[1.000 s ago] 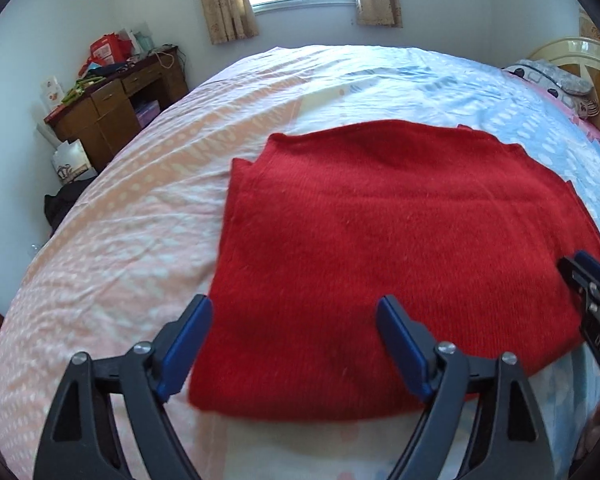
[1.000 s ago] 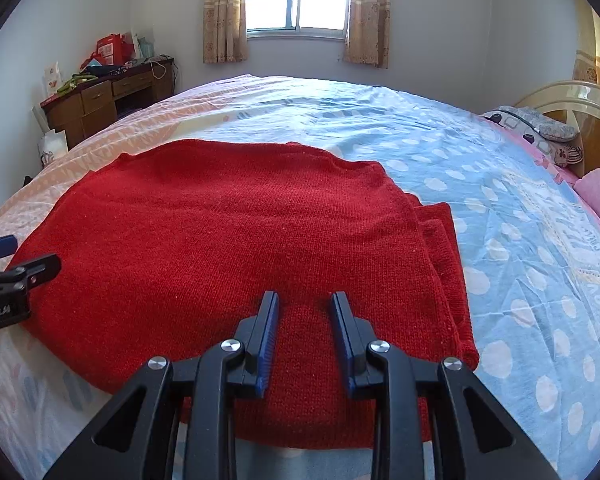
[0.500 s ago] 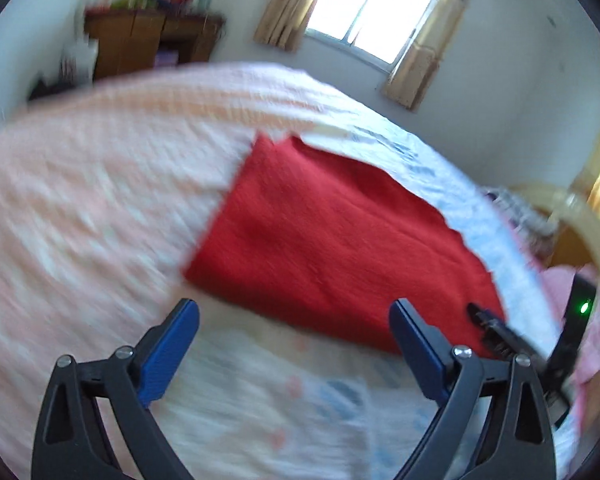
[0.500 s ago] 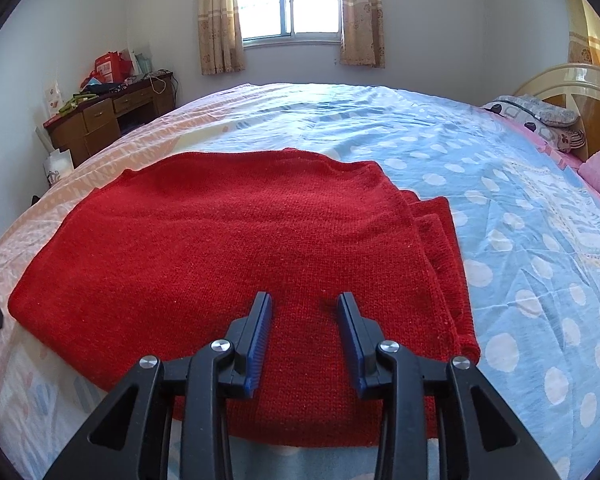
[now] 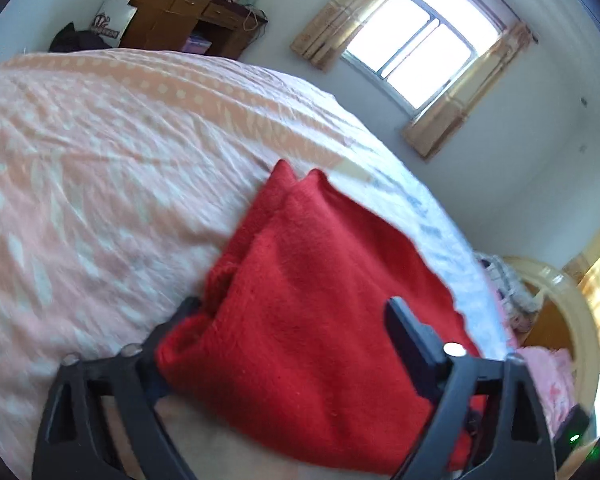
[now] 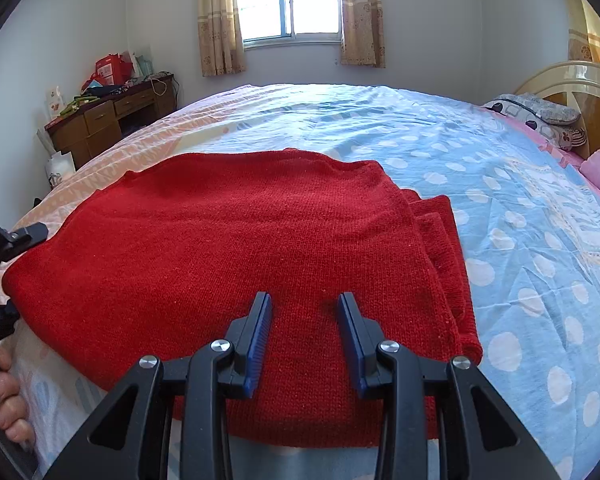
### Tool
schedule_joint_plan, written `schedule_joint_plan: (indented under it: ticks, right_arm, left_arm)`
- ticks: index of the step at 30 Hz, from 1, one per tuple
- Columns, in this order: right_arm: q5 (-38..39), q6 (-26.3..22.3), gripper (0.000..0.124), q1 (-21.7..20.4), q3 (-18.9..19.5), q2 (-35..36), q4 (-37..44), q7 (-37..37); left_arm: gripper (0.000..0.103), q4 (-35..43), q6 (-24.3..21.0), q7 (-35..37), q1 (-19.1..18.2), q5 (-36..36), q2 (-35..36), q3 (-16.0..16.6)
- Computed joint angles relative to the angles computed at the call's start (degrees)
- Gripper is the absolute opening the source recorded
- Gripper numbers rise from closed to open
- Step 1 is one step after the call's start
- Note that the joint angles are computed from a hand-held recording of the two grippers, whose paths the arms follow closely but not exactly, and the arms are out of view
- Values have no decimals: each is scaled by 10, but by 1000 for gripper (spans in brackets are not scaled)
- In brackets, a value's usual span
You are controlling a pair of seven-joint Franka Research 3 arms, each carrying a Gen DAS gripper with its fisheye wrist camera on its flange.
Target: Fold small clothes
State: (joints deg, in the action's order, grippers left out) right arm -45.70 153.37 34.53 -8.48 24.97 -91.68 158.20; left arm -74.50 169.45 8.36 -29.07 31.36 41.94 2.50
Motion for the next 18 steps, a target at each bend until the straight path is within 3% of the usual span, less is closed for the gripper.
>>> schedule_joint_plan:
  ticks: [2, 3, 4, 6, 7, 10, 14, 16, 18]
  right_arm:
    - [-1, -1, 36, 1, -1, 0, 1, 0]
    - [-3, 0, 36, 1, -1, 0, 0, 1]
    - [-3, 1, 36, 1, -1, -1, 0, 2]
    - [-6, -16, 34, 5, -1, 1, 9, -4]
    - [-10, -15, 30, 6, 0, 1, 12, -8]
    - [-16, -5, 29, 10, 8, 10, 34, -29]
    - [88, 13, 29, -17, 51, 55, 90, -124]
    - [143, -28, 29, -26, 73, 91, 140, -202]
    - [152, -49, 29, -14, 62, 104, 164, -223]
  left_arm:
    - [79, -27, 29, -22, -8, 10, -11, 18]
    - [66, -33, 29, -22, -7, 8, -14, 16]
    - [60, -47, 33, -30, -11, 10, -23, 22]
    - [32, -67, 56, -15, 8, 2, -28, -3]
    - [30, -80, 65, -8, 12, -4, -35, -9]
    - [27, -91, 89, -8, -3, -7, -39, 11]
    - [26, -103, 117, -3, -17, -21, -40, 30]
    - [26, -107, 133, 2, -18, -35, -38, 34]
    - [26, -111, 143, 10, -23, -50, -37, 40]
